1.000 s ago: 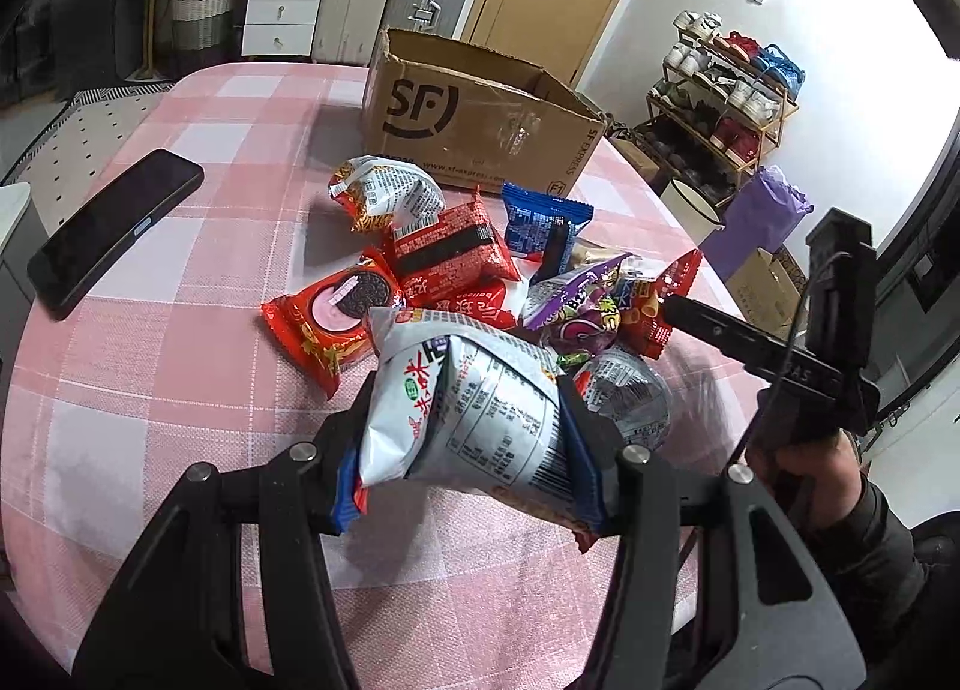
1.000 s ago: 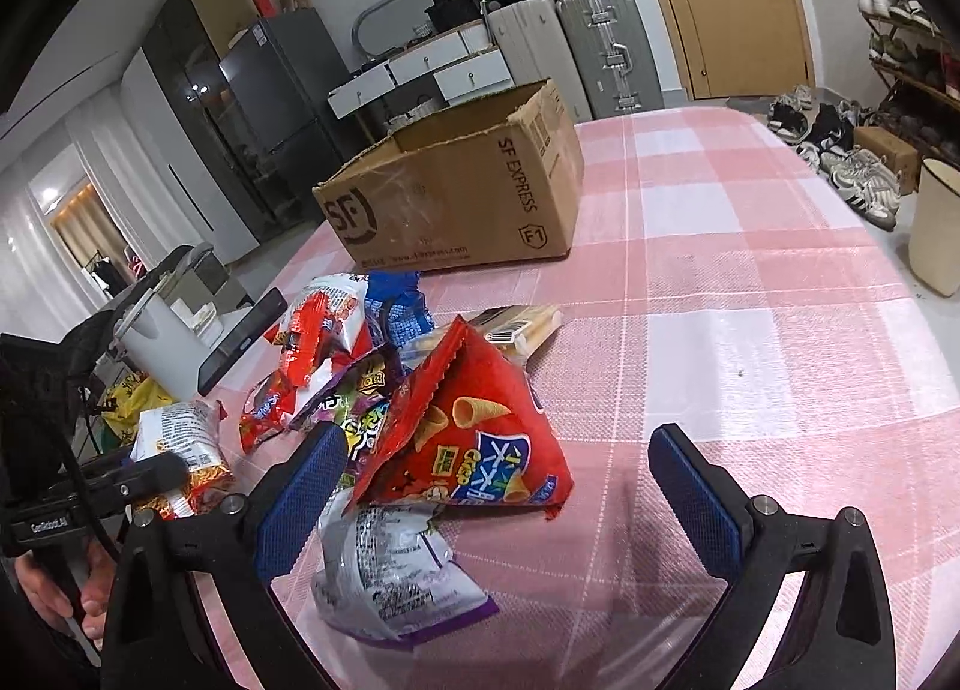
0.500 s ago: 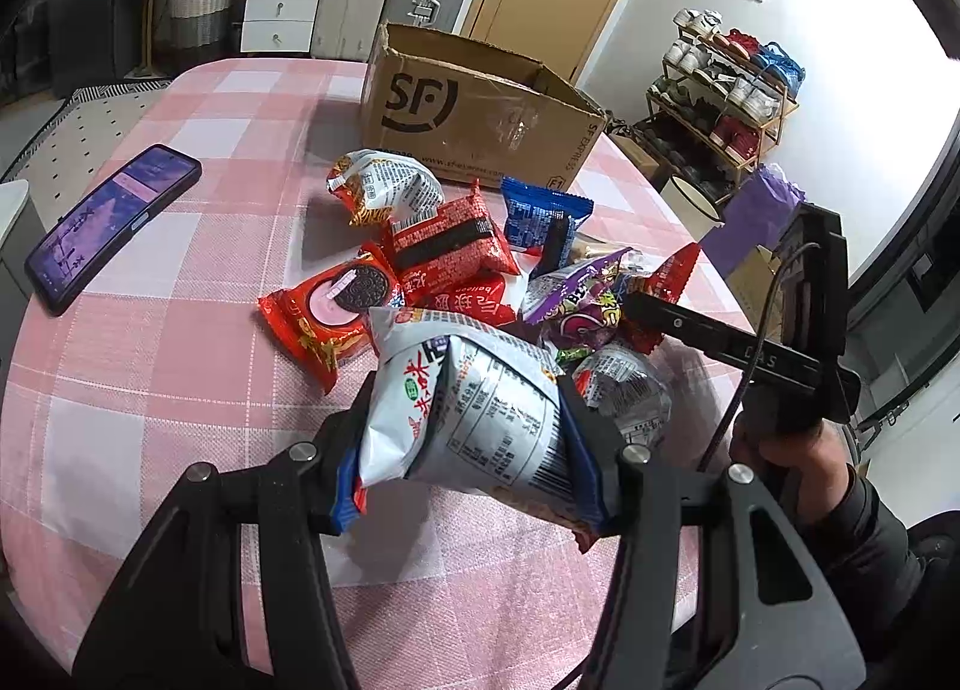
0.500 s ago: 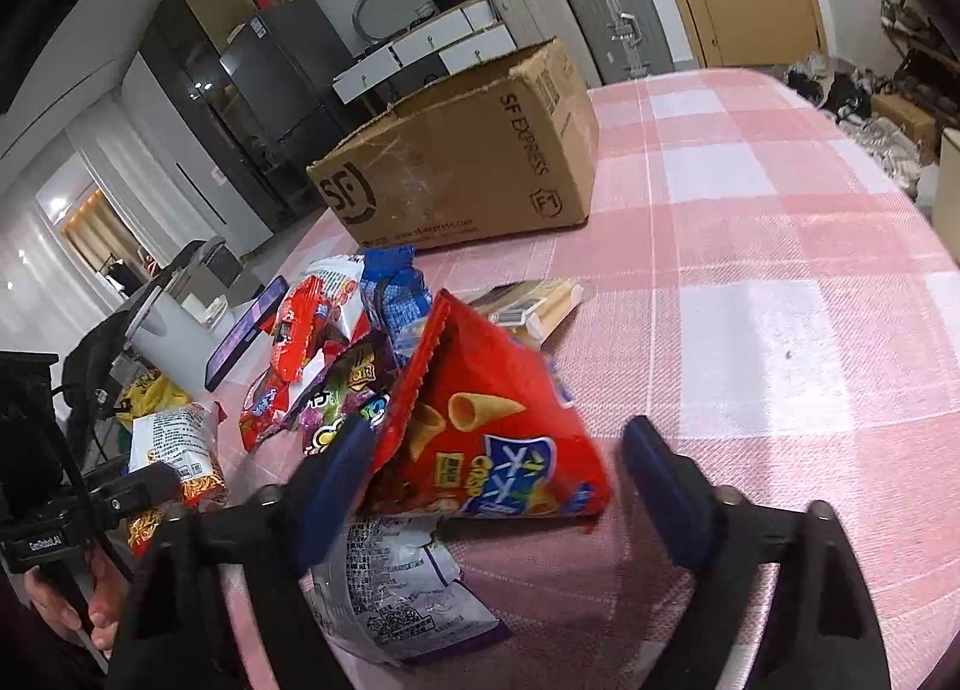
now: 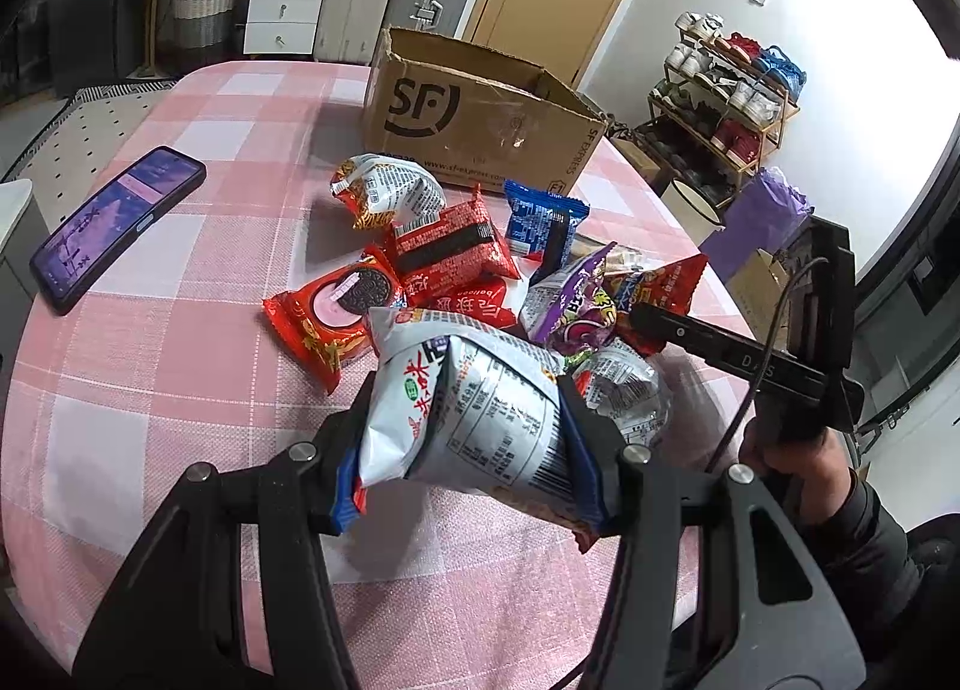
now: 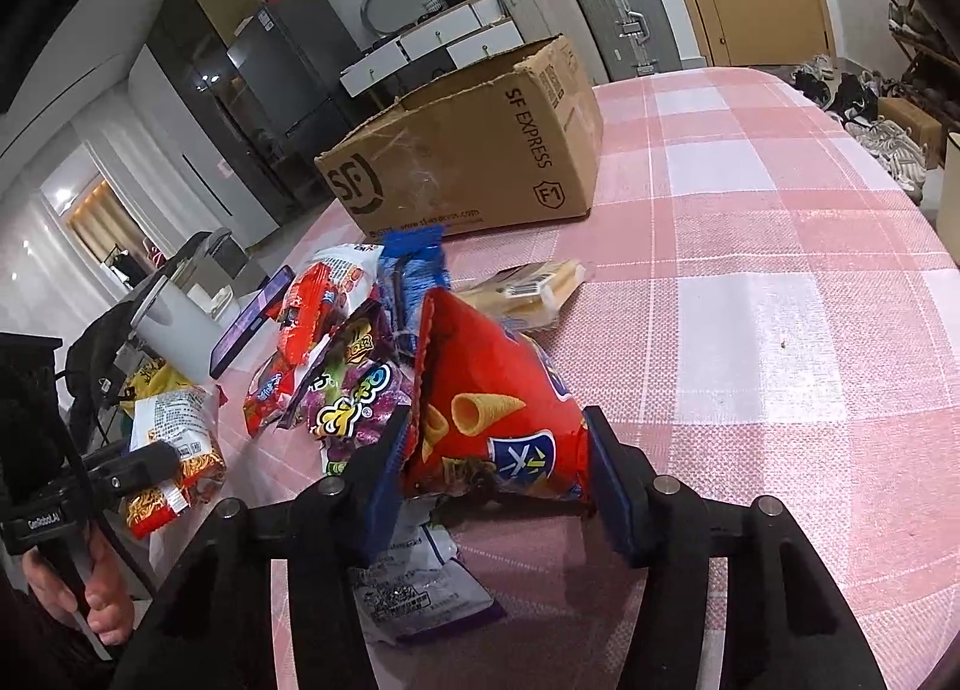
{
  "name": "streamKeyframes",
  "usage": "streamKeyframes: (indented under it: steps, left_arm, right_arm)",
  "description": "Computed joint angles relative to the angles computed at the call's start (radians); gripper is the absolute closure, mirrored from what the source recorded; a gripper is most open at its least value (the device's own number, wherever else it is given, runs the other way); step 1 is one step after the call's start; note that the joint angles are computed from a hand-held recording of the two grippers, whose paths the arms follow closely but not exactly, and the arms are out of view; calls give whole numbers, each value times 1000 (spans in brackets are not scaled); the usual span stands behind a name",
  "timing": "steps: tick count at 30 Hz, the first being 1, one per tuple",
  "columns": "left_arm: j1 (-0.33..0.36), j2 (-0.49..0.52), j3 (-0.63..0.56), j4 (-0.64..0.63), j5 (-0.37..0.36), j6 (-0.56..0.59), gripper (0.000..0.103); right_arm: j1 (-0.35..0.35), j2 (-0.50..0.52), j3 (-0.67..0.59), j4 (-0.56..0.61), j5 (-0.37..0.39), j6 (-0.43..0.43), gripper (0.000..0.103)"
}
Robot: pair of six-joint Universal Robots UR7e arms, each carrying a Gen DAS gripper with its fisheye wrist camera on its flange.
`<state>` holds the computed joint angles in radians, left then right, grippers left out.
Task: Organize snacks
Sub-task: 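Grasp the red cone-snack bag with the right tool while the left tool holds the white chip bag, then carry both bags over the cardboard box with both tools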
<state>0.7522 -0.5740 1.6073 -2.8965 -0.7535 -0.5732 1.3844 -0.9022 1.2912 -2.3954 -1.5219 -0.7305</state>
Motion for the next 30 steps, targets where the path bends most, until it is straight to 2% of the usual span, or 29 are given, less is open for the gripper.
streamKeyframes:
  steps: [15,30]
  left_arm:
    - [-3,-17,22,-27,5,11,51]
    - [22,-15,-22,-47,-21,85,51]
  right_arm:
    - [-11,-97,91,-23,60,-27,52]
    - [26,-104,52,39,170,-6,52]
